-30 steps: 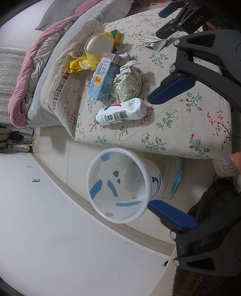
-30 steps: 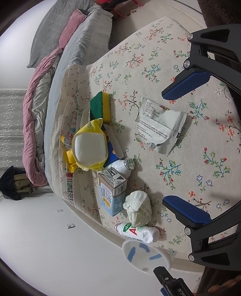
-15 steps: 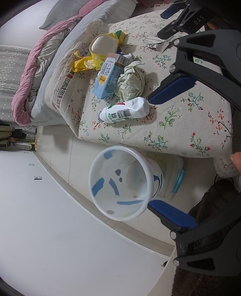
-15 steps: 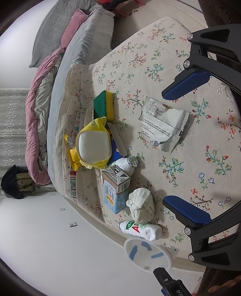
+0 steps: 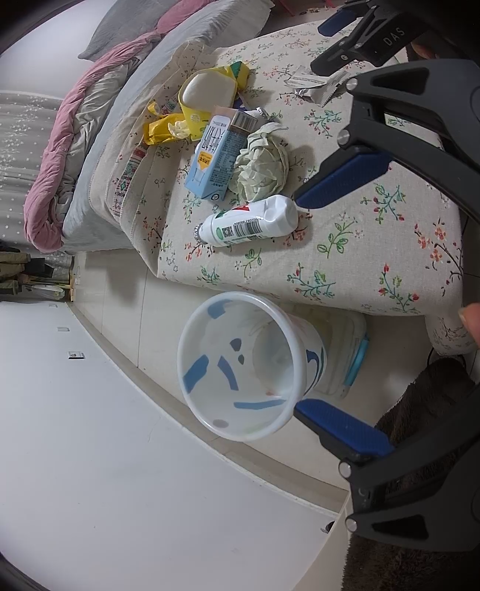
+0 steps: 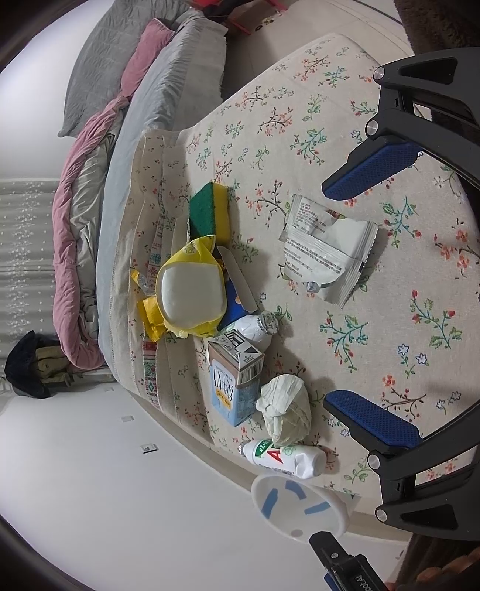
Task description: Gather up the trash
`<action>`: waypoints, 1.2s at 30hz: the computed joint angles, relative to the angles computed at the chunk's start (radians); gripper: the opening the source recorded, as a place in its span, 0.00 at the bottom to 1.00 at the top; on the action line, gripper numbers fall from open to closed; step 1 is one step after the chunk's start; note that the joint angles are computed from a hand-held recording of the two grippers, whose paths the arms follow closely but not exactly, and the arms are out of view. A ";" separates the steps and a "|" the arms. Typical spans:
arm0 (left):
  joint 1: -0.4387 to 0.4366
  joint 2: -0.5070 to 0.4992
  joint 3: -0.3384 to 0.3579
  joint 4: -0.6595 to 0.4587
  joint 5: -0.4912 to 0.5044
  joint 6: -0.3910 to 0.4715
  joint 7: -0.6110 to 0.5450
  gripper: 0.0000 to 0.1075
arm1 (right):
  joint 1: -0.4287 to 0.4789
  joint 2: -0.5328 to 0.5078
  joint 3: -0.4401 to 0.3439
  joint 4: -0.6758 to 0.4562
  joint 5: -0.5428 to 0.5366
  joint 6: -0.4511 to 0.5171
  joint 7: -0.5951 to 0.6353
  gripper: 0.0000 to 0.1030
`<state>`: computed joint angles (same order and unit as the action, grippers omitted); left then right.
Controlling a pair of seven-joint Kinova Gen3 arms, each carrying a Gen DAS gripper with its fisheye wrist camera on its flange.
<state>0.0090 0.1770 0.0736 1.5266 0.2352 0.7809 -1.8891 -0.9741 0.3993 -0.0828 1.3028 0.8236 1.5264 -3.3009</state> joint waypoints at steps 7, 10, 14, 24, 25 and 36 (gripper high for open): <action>0.002 -0.002 0.000 0.002 -0.001 -0.002 -0.001 0.95 | 0.002 0.001 0.001 -0.004 -0.004 -0.002 0.005 1.00; 0.002 -0.002 0.000 0.002 -0.001 -0.003 0.000 0.95 | 0.000 0.000 0.001 -0.002 -0.002 -0.001 0.002 1.00; 0.003 -0.002 0.000 0.002 -0.002 -0.003 0.001 0.95 | -0.001 0.000 0.000 -0.001 -0.001 0.001 0.000 1.00; -0.007 -0.002 0.000 -0.001 0.017 -0.001 -0.014 0.95 | -0.002 0.006 0.001 -0.014 0.000 0.006 0.013 1.00; -0.008 -0.001 0.000 -0.001 0.017 0.000 -0.015 0.95 | -0.003 0.006 0.002 -0.015 0.000 0.006 0.014 1.00; -0.009 -0.002 -0.001 -0.001 0.019 -0.002 -0.018 0.95 | -0.005 0.008 0.006 -0.017 0.002 0.006 0.017 1.00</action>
